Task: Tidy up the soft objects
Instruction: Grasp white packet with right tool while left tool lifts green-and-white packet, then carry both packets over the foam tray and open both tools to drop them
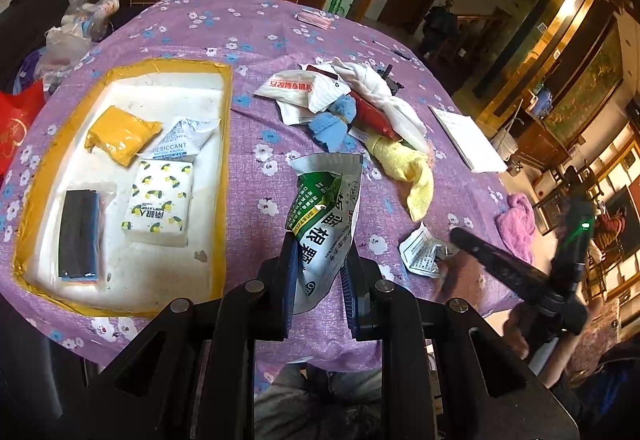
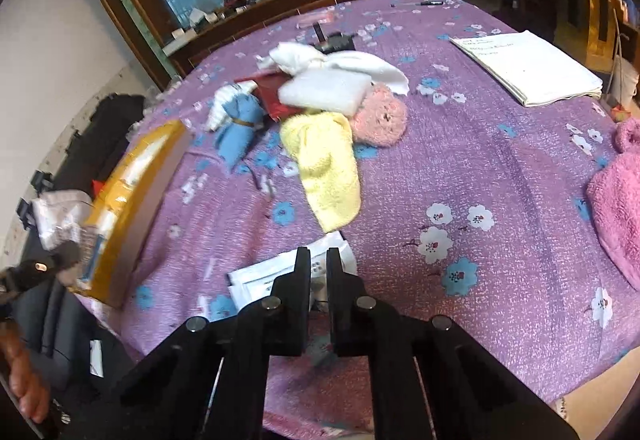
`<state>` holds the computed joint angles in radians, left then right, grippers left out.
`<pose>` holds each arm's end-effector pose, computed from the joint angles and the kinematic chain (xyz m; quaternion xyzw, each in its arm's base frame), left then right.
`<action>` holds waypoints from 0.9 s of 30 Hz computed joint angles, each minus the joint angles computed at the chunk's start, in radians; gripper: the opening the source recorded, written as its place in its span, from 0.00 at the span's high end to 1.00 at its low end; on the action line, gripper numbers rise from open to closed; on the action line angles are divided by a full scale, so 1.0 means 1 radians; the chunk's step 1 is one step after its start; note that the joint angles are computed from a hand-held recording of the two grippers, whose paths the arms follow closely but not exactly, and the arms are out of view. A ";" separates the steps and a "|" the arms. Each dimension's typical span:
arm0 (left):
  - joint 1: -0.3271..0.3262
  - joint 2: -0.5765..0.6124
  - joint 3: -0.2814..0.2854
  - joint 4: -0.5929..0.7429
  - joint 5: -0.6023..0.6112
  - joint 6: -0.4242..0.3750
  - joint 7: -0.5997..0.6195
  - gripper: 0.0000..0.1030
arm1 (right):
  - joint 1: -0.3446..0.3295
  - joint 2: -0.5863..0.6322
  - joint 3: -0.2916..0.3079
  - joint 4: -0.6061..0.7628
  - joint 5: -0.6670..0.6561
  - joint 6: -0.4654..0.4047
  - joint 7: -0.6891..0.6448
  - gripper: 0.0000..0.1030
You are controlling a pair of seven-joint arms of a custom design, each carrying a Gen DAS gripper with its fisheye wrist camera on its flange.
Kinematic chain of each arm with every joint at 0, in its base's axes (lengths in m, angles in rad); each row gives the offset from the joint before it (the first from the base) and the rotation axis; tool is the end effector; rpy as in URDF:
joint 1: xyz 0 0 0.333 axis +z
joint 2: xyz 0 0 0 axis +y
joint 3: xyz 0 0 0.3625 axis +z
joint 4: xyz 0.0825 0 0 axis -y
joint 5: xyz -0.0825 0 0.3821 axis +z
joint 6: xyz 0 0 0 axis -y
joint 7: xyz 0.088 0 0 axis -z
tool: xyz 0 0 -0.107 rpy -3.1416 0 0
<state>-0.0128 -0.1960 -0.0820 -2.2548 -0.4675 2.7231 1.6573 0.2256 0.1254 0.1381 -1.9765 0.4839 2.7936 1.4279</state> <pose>0.5190 -0.0355 0.5648 -0.7183 0.6001 -0.3319 0.1174 0.5993 0.2008 0.5294 -0.6906 0.6241 -0.0794 0.3568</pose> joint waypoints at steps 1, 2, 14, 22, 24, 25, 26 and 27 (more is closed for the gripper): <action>-0.002 0.000 0.000 -0.001 -0.002 -0.002 0.002 0.81 | -0.011 -0.010 0.012 -0.004 0.049 -0.001 -0.043 0.93; -0.004 0.002 0.000 0.001 -0.004 -0.005 0.005 0.81 | -0.015 -0.022 0.018 -0.011 0.086 0.000 -0.083 0.85; 0.106 -0.137 -0.012 0.057 0.268 -0.141 -0.096 0.81 | 0.012 0.080 -0.012 0.101 -0.015 -0.136 0.077 0.48; 0.138 -0.171 -0.002 -0.008 0.290 -0.095 -0.144 0.81 | 0.064 0.069 -0.026 0.066 -0.274 -0.054 0.238 0.72; 0.140 -0.141 -0.006 -0.028 0.294 -0.066 -0.149 0.81 | 0.035 0.052 0.013 0.051 -0.217 -0.011 0.174 0.73; 0.152 -0.126 -0.014 -0.033 0.308 -0.066 -0.170 0.81 | 0.017 0.046 0.035 0.046 -0.166 0.020 0.119 0.73; 0.163 -0.106 -0.023 -0.031 0.328 -0.070 -0.194 0.81 | 0.001 0.031 0.058 0.036 -0.107 0.051 0.056 0.73; 0.168 -0.091 -0.025 -0.028 0.344 -0.076 -0.207 0.81 | -0.011 0.020 0.082 0.036 -0.042 0.065 -0.017 0.73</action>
